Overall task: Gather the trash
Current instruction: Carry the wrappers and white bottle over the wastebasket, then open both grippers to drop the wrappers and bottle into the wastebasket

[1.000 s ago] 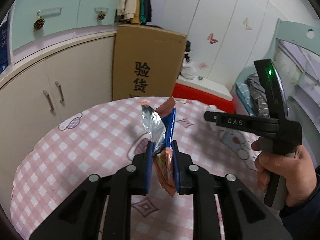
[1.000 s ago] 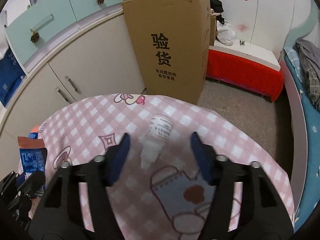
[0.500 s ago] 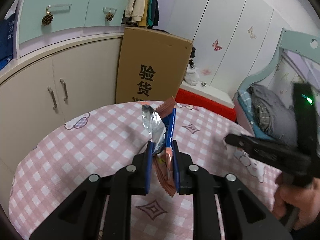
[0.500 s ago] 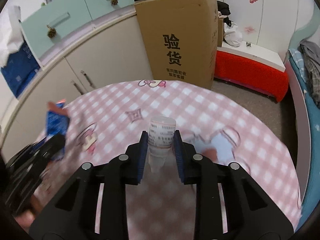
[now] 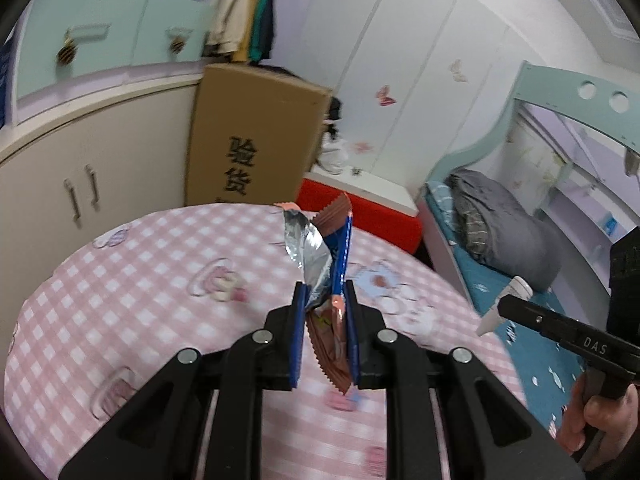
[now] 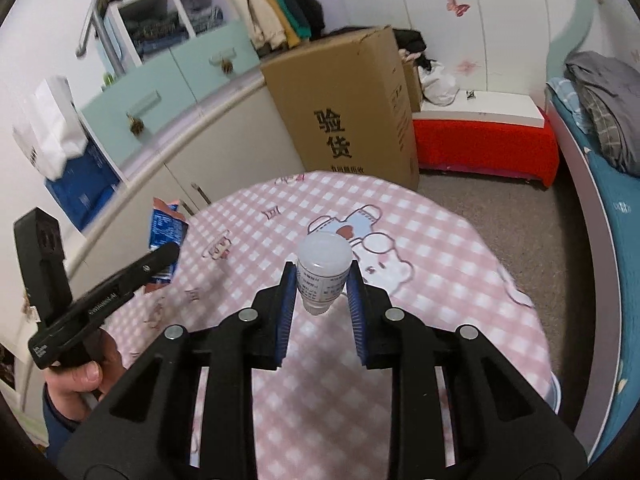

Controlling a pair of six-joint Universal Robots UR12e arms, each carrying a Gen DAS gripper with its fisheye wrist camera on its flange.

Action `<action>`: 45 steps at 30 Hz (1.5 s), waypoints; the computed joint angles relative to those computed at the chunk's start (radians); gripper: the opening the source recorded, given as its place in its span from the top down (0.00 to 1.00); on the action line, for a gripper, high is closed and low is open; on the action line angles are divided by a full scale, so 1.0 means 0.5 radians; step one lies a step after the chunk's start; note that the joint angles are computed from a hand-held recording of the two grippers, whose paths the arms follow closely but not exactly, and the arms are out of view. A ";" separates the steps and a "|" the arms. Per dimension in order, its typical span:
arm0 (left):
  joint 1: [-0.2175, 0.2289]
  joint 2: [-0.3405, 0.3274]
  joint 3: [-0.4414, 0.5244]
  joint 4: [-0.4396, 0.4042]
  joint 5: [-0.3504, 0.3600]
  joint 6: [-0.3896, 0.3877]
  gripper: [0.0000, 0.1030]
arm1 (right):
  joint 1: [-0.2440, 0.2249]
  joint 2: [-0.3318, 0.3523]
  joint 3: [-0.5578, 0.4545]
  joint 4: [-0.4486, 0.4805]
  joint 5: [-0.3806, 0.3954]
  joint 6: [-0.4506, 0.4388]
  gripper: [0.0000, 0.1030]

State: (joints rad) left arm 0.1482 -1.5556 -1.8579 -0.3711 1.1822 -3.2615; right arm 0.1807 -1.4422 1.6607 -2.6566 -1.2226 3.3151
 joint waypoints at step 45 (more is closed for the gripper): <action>-1.091 -0.738 0.735 -1.121 0.092 0.482 0.83 | -1.056 -0.371 0.967 -0.081 0.247 0.511 0.75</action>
State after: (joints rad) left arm -0.3975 -1.9245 -1.4904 -0.9318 1.2279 -3.0207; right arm -0.3474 -1.6278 2.1442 -2.6969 -1.0990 3.5707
